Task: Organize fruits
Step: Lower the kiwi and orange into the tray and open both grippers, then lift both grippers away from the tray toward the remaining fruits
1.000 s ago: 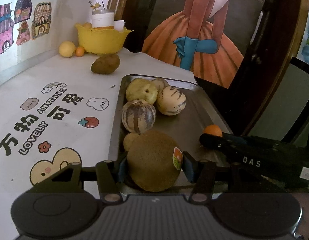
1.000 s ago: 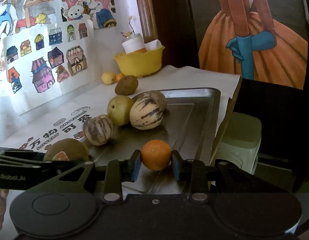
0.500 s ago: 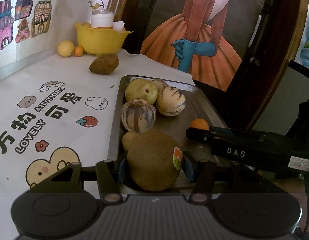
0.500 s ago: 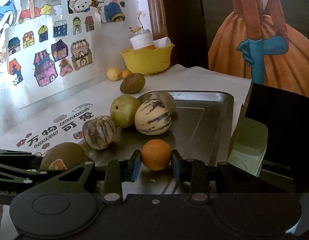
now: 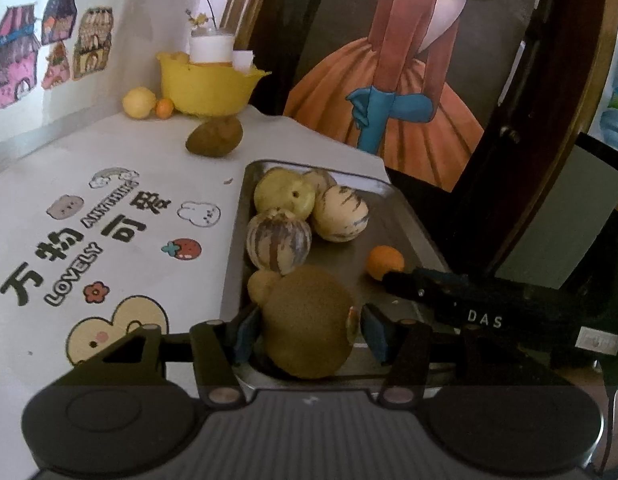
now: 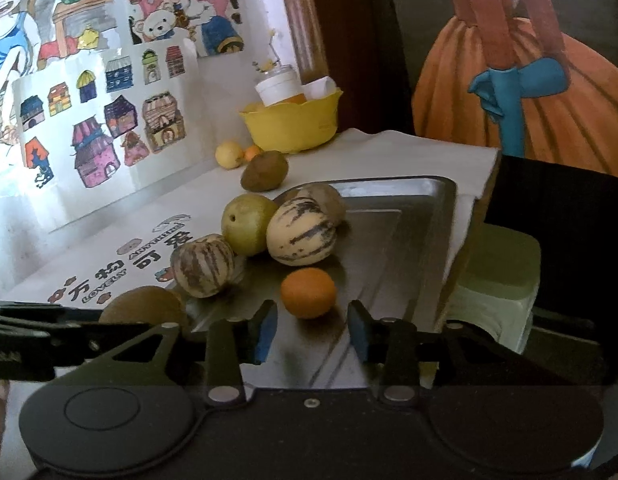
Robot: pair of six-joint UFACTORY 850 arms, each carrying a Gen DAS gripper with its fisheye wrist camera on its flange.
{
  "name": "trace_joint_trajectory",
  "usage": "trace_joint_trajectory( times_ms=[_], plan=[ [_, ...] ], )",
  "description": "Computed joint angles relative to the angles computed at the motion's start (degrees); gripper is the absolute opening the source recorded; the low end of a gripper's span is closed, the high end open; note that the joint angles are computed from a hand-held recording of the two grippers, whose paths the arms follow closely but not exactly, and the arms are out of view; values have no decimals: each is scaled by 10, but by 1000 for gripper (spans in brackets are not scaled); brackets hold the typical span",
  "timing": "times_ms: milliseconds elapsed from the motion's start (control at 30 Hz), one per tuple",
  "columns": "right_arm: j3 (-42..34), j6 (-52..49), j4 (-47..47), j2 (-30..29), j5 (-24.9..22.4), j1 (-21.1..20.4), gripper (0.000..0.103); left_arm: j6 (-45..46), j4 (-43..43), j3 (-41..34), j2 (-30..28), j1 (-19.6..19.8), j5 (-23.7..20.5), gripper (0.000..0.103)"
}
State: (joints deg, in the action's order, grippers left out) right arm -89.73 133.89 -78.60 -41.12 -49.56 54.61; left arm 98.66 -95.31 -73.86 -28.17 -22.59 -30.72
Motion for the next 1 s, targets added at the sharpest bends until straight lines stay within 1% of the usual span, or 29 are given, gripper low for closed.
trace_joint_trajectory(
  times_ms=[33, 100, 167, 267, 300, 367, 433, 467, 533, 567, 600, 633, 700, 833, 1000],
  plan=[
    [1, 5, 1, 1, -4, 2, 42, 5, -6, 5, 4, 1, -1, 59],
    [8, 21, -4, 7, -14, 10, 48, 14, -20, 16, 16, 6, -6, 59],
    [10, 25, -1, 10, -32, 18, 51, 28, -38, 28, 27, 10, -5, 59],
    [7, 26, 3, 11, -63, 33, 64, 46, -63, 45, 43, 18, -7, 60],
    [6, 26, 5, 11, -70, 37, 68, 50, -70, 51, 50, 20, -8, 62],
    [1, 22, 13, 11, -83, 47, 74, 57, -80, 61, 60, 24, -9, 66],
    [-7, 17, 19, 9, -94, 56, 79, 67, -95, 73, 72, 28, -10, 76],
    [-10, 16, 21, 8, -99, 60, 83, 73, -104, 78, 77, 29, -10, 79],
    [-20, 11, 26, 5, -110, 69, 89, 89, -125, 92, 89, 34, -10, 90],
    [-25, 8, 30, 3, -116, 73, 95, 93, -132, 97, 94, 36, -10, 93],
    [-31, 7, 32, 1, -120, 77, 100, 97, -140, 104, 100, 39, -9, 99],
    [-36, 8, 35, -1, -125, 81, 103, 103, -150, 109, 104, 40, -6, 102],
    [-47, 7, 42, -6, -132, 87, 102, 112, -166, 118, 111, 43, 4, 102],
    [-80, -22, 79, -22, -141, 97, 102, 108, -172, 132, 120, 53, 24, 102],
    [-136, -81, 125, -53, -148, 108, 102, 120, -184, 148, 129, 70, 40, 102]
  ],
)
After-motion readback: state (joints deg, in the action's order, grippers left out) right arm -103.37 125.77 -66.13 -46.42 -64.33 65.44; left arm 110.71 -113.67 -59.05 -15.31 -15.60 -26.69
